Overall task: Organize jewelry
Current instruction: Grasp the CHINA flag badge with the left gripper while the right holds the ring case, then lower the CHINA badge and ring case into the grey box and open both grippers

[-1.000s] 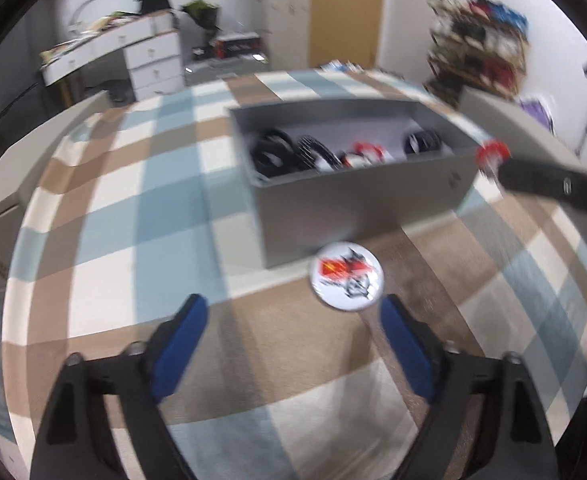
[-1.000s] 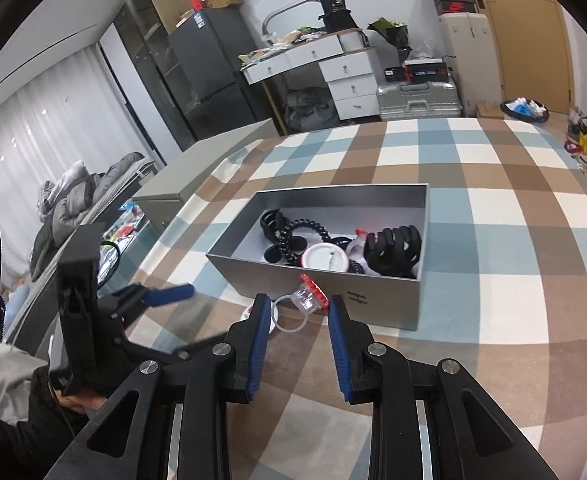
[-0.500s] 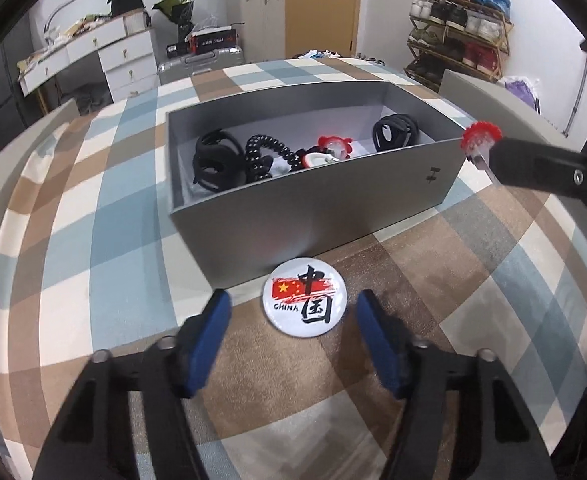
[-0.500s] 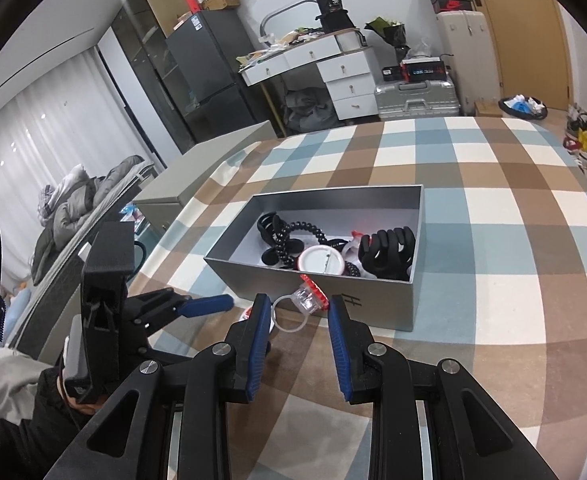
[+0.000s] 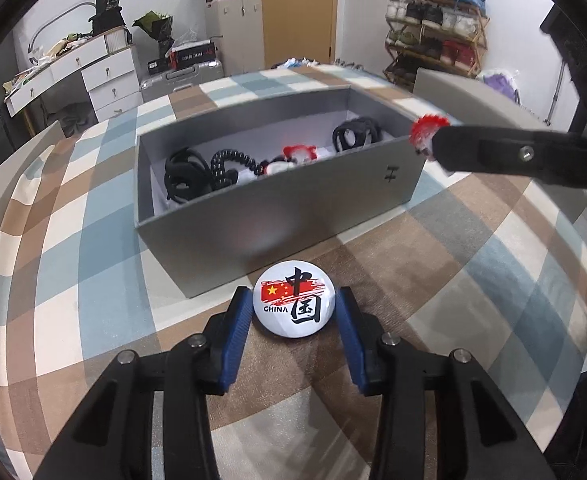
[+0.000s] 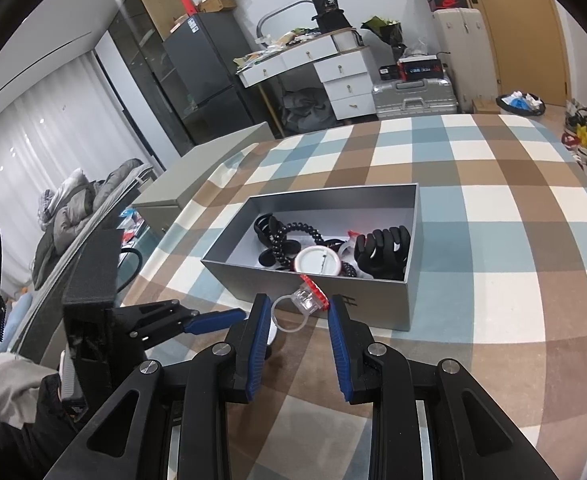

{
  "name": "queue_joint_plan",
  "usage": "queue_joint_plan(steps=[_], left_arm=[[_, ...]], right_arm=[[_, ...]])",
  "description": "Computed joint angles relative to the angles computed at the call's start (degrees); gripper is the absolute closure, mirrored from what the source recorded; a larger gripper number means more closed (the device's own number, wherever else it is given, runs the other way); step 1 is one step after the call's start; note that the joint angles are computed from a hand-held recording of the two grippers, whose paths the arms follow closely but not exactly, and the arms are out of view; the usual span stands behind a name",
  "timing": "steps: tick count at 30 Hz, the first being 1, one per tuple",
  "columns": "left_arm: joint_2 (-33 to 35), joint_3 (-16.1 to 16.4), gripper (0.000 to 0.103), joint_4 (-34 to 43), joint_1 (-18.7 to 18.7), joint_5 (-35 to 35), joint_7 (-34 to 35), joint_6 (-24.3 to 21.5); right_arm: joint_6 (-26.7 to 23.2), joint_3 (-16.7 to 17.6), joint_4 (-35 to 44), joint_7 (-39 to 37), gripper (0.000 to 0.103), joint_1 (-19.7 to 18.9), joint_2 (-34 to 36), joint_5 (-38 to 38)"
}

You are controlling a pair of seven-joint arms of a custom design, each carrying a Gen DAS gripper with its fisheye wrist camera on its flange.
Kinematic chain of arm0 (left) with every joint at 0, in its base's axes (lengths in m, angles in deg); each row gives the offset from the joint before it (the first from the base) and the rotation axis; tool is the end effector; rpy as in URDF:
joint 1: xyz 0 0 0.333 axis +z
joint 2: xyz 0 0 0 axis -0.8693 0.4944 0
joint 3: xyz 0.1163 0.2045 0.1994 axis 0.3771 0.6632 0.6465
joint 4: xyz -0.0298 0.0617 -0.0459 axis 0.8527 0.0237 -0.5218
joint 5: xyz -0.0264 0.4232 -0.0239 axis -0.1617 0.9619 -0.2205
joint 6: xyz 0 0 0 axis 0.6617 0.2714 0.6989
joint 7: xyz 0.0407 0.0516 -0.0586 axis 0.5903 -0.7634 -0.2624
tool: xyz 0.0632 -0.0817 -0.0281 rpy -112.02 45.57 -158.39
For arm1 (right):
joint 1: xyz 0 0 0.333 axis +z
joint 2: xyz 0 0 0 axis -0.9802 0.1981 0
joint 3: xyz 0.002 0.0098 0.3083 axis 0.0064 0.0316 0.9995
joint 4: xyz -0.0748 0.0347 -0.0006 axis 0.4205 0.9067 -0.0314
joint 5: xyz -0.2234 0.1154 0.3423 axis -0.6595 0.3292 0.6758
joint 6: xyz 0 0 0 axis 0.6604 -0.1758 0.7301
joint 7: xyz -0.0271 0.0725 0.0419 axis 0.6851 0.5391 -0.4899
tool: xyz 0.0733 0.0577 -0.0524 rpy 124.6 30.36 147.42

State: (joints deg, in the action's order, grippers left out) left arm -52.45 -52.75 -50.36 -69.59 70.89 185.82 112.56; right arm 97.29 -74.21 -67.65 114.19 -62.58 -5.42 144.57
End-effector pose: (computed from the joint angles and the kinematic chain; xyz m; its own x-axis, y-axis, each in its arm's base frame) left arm 0.5888 -0.1985 0.5406 -0.3675 -0.9296 0.0285 -0.7155 0.2630 -0.6472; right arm 0.5880 0.1746 0.5344 0.4788 -0.7714 -0.4191 -0.6873 -0.0323 -0.7256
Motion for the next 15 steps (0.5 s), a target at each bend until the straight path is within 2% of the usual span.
queue_joint_plan(steps=[7, 11, 15], left_arm=[[-2.8, 1.0, 0.066, -2.9, -1.4, -8.0, 6.9, 6.4], [-3.8, 1.4, 0.066, -4.6, -1.5, -6.7, 4.3, 12.6], [-3.7, 1.9, 0.066, -4.9, -1.4, -4.9, 0.4, 16.1]], right_arm=[[0.4, -1.0, -0.4, -5.4, 0.075, 0.0, -1.2, 8.8], [0.9, -1.1, -0.5, -6.4, 0.075, -0.2, -1.5, 11.4], [0.5, -1.4, -0.4, -7.2, 0.075, -0.5, -1.7, 12.9]])
